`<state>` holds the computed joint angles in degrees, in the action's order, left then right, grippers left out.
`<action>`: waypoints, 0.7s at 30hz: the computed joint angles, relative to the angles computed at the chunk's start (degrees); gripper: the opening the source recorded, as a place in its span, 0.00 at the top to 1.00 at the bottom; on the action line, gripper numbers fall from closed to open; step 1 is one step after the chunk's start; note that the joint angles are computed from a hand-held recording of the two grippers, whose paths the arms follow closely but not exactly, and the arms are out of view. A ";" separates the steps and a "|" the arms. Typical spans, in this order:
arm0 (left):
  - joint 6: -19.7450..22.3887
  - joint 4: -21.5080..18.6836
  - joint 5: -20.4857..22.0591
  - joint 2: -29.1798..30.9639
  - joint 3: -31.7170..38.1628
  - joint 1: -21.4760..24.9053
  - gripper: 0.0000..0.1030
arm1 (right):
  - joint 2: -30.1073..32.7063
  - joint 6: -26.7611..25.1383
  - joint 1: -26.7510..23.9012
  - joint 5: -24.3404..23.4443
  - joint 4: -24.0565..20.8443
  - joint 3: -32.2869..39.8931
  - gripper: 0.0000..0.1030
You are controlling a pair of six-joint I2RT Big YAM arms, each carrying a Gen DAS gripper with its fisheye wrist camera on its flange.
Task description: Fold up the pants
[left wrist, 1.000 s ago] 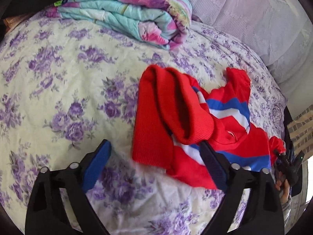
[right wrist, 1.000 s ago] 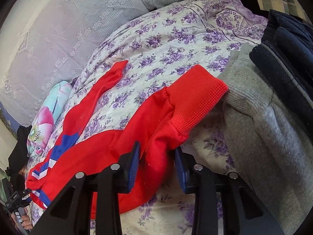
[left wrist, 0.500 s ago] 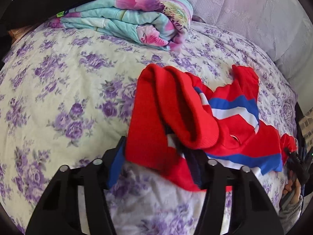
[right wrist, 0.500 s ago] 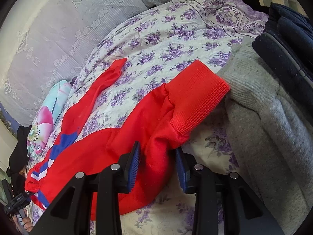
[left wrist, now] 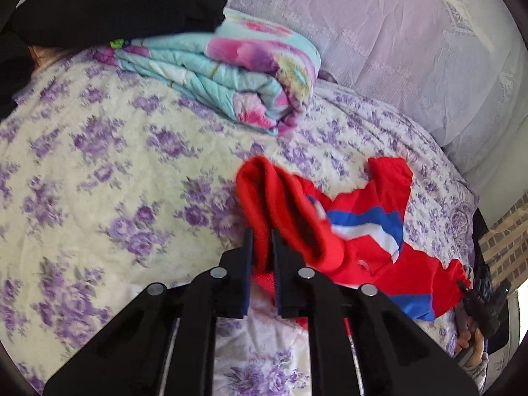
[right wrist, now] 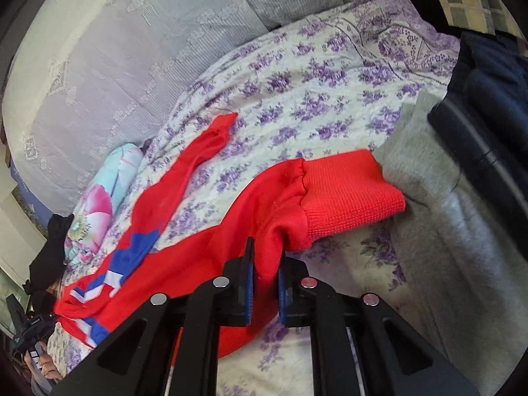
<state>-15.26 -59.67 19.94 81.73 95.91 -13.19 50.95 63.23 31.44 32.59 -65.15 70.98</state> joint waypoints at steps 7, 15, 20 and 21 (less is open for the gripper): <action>5.03 -4.22 -2.14 1.69 -0.25 -0.48 0.88 | -1.33 3.02 2.23 1.19 -1.85 -0.06 0.89; 2.74 -6.44 -1.15 3.23 1.58 0.75 0.92 | -2.26 3.97 3.55 1.38 -2.13 -0.62 0.91; 1.22 -7.07 3.16 1.07 3.95 3.02 0.95 | -3.66 7.17 7.63 4.16 -5.44 1.17 0.92; 1.24 -7.34 3.46 0.63 4.55 3.39 0.95 | -3.88 8.00 8.85 4.79 -6.40 1.82 0.92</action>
<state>-14.02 -67.02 23.40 82.36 100.45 -9.80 47.07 71.23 40.29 37.37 -71.55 72.80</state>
